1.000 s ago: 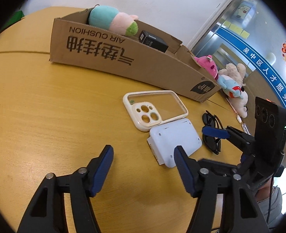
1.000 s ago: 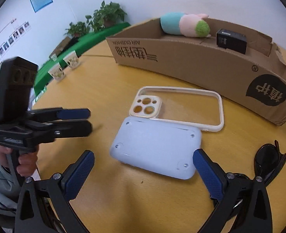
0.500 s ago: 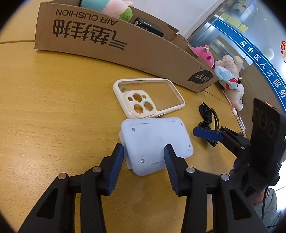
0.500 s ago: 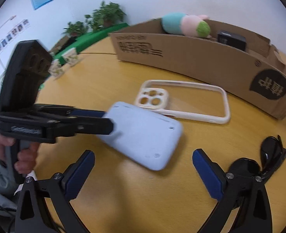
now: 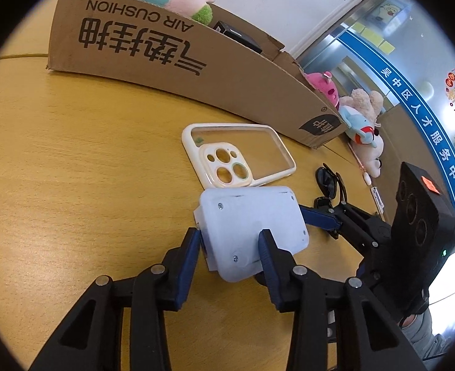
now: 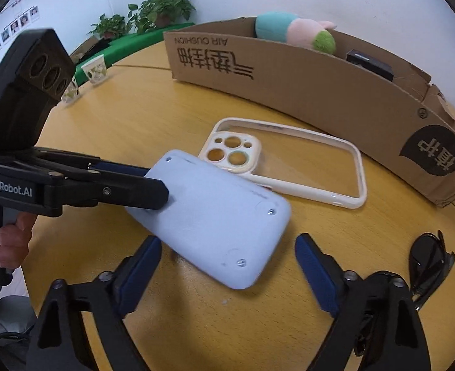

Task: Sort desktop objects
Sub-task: 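Grasp the white power bank with the left gripper and lift it, then carry the power bank into the cardboard box and open the left gripper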

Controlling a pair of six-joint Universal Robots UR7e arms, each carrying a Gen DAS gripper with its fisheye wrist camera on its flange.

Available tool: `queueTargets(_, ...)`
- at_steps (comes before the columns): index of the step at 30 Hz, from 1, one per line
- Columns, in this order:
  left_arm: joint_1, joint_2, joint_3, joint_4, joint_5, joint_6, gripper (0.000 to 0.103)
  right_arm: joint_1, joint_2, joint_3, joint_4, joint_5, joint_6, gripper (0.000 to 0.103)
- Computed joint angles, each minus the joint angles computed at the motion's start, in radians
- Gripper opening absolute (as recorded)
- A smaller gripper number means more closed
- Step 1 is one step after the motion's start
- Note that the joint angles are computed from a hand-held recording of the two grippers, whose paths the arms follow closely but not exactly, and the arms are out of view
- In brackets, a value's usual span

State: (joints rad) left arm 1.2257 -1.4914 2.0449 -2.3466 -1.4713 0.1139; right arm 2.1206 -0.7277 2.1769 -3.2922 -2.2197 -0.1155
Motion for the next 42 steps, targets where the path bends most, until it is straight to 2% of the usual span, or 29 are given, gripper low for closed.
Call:
queueTargets(2, -0.003, -0.006, 0.000, 0.002, 0.014, 0.011, 0.038, 0.021, 0.023, -0.004, -0.007, -0.056, -0.024, 0.078)
queueTargets(7, -0.024, -0.037, 0.013, 0.004, 0.045, 0.051, 0.038, 0.040, 0.037, -0.005, -0.030, -0.069, 0.000, 0.075)
queueTargets(12, -0.047, -0.068, -0.002, -0.012, 0.025, 0.070, 0.038, 0.080, 0.032, -0.015, -0.062, -0.083, 0.008, 0.075)
queueTargets(14, -0.069, -0.073, -0.017, -0.034, 0.023, 0.089, 0.038, 0.104, 0.034, -0.037, -0.077, -0.115, -0.009, 0.075)
queueTargets(20, -0.148, -0.050, -0.136, -0.076, -0.006, 0.164, 0.038, 0.166, -0.001, -0.137, -0.149, -0.197, -0.133, 0.075)
queueTargets(23, -0.208, -0.040, -0.194, -0.122, -0.002, 0.223, 0.038, 0.210, -0.001, -0.215, -0.222, -0.250, -0.254, 0.075)
queueTargets(26, -0.257, -0.008, -0.258, -0.171, 0.006, 0.301, 0.038, 0.239, 0.006, -0.304, -0.297, -0.272, -0.378, 0.076)
queueTargets(30, -0.286, 0.054, -0.362, -0.187, 0.002, 0.358, 0.038, 0.250, 0.005, -0.408, -0.352, -0.268, -0.498, 0.076)
queueTargets(33, -0.287, 0.099, -0.427, -0.195, -0.004, 0.382, 0.038, 0.241, 0.003, -0.469, -0.348, -0.242, -0.542, 0.076)
queueTargets(37, -0.279, 0.161, -0.507, -0.202, 0.005, 0.400, 0.038, 0.217, 0.015, -0.548, -0.304, -0.200, -0.551, 0.076)
queueTargets(42, -0.250, 0.253, -0.633, -0.158, 0.038, 0.410, 0.038, 0.156, 0.039, -0.646, -0.190, -0.114, -0.501, 0.076)
